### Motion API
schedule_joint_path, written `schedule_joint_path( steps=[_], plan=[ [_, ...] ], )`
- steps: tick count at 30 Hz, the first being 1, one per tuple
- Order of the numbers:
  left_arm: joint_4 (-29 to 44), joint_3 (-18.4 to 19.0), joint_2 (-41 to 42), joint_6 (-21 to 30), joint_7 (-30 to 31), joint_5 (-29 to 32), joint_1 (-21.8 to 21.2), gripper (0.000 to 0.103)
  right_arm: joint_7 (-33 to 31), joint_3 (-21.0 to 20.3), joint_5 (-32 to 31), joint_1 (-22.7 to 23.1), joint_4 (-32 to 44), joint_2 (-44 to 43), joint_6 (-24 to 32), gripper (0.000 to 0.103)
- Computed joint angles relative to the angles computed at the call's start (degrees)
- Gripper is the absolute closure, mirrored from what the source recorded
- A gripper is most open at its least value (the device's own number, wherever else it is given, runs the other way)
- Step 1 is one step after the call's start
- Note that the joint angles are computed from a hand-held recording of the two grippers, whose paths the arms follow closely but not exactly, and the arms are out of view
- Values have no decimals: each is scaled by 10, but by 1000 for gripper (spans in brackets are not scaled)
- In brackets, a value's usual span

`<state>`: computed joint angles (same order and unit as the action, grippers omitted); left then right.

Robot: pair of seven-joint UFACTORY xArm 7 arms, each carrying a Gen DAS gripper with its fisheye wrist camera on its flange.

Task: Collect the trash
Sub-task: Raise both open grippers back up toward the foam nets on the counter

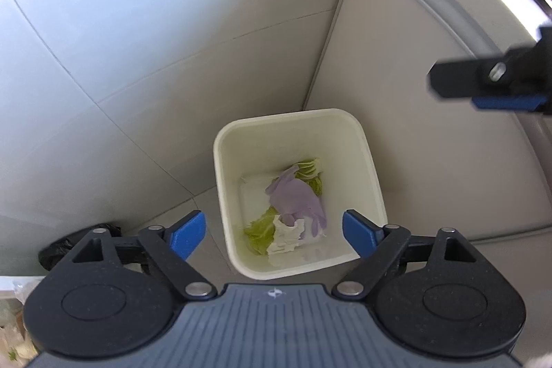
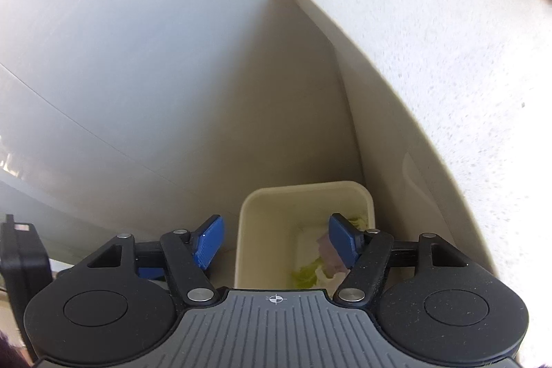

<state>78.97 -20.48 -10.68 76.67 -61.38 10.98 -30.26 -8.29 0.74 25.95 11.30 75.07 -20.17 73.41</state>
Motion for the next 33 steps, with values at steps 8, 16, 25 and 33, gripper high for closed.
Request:
schedule_joint_path(
  steps=[8, 16, 25, 33],
  plan=[
    [13, -3, -33, 27, -15, -3, 12, 7, 5, -24, 23, -9, 33, -28, 10, 22],
    [98, -35, -1, 73, -36, 62, 12, 2, 7, -35, -31, -39, 38, -61, -21, 19],
    [209, -25, 58, 110, -28, 127, -24, 1, -20, -68, -103, -82, 51, -72, -65, 12],
    [389, 6, 194, 122, -21, 203, -90, 1, -15, -109, -106, -131, 116, -10, -94, 9]
  ],
)
